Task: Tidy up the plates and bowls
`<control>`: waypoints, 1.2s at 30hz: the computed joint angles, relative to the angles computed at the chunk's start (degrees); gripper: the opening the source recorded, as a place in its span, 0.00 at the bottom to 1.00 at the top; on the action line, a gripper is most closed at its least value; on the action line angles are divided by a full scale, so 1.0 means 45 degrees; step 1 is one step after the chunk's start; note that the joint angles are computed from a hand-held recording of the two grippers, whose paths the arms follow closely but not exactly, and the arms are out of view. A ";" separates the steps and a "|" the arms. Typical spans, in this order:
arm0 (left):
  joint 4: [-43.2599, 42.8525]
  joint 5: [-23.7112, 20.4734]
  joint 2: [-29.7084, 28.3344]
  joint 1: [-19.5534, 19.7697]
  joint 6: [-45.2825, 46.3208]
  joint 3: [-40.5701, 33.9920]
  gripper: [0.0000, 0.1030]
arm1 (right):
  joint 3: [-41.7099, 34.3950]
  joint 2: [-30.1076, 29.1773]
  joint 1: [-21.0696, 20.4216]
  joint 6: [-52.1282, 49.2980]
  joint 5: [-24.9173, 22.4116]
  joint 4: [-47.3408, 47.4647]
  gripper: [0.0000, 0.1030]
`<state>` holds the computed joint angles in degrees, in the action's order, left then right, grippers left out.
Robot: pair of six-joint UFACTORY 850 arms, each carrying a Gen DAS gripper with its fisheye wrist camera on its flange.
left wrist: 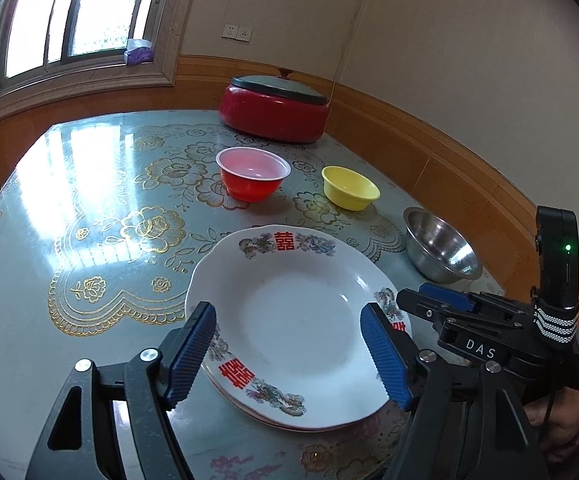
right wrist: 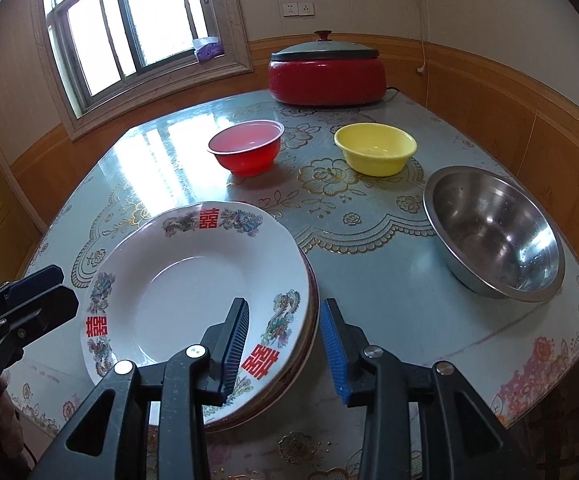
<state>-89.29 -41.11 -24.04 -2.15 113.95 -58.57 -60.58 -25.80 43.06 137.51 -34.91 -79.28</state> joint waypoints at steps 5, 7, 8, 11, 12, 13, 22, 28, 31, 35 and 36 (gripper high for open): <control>0.0266 -0.0373 0.0005 -0.0228 -0.0141 -0.0114 0.80 | 0.0514 0.0332 0.0052 0.0963 0.0146 -0.0649 0.36; 0.0454 -0.0514 -0.0034 -0.0339 -0.0316 -0.0153 0.80 | 0.0779 0.0515 0.0059 0.1299 0.0118 -0.0804 0.36; 0.0750 -0.0641 -0.0086 -0.0404 -0.0586 -0.0228 0.80 | 0.0951 0.0642 0.0049 0.1532 0.0151 -0.0950 0.36; 0.1018 -0.0542 -0.0040 -0.0725 -0.0830 -0.0217 0.80 | 0.1617 0.1173 -0.0022 0.2450 0.0125 -0.1556 0.36; 0.0916 -0.0365 0.0031 -0.0871 -0.0739 -0.0148 0.80 | 0.1844 0.1379 -0.0040 0.2642 -0.0018 -0.1654 0.36; 0.0896 -0.0223 0.0076 -0.1017 -0.0766 -0.0119 0.80 | 0.2068 0.1597 -0.0073 0.2749 -0.0184 -0.1639 0.36; 0.0643 0.0307 0.0084 -0.2379 -0.1440 -0.0337 0.79 | 0.4631 0.4189 -0.1023 0.3806 -0.1189 -0.1600 0.36; 0.1494 0.0574 -0.0599 -0.3590 -0.3723 -0.1382 0.76 | 0.6147 0.5685 -0.2629 0.4552 -0.0371 -0.2406 0.36; 0.1770 0.0942 -0.1021 -0.4234 -0.4455 -0.2006 0.71 | 0.6562 0.5920 -0.3631 0.4949 0.0392 -0.3002 0.36; 0.2547 0.1650 -0.1765 -0.5014 -0.5759 -0.2914 0.54 | 0.7039 0.5776 -0.5107 0.7488 0.1991 -0.5982 0.36; 0.2780 0.1739 -0.1992 -0.5171 -0.6172 -0.3170 0.54 | 0.7085 0.5666 -0.5432 0.8349 0.2370 -0.7025 0.36</control>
<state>-76.79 -33.29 -33.00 -25.42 86.18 -72.83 -28.69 -0.30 18.61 175.08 -24.24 -110.89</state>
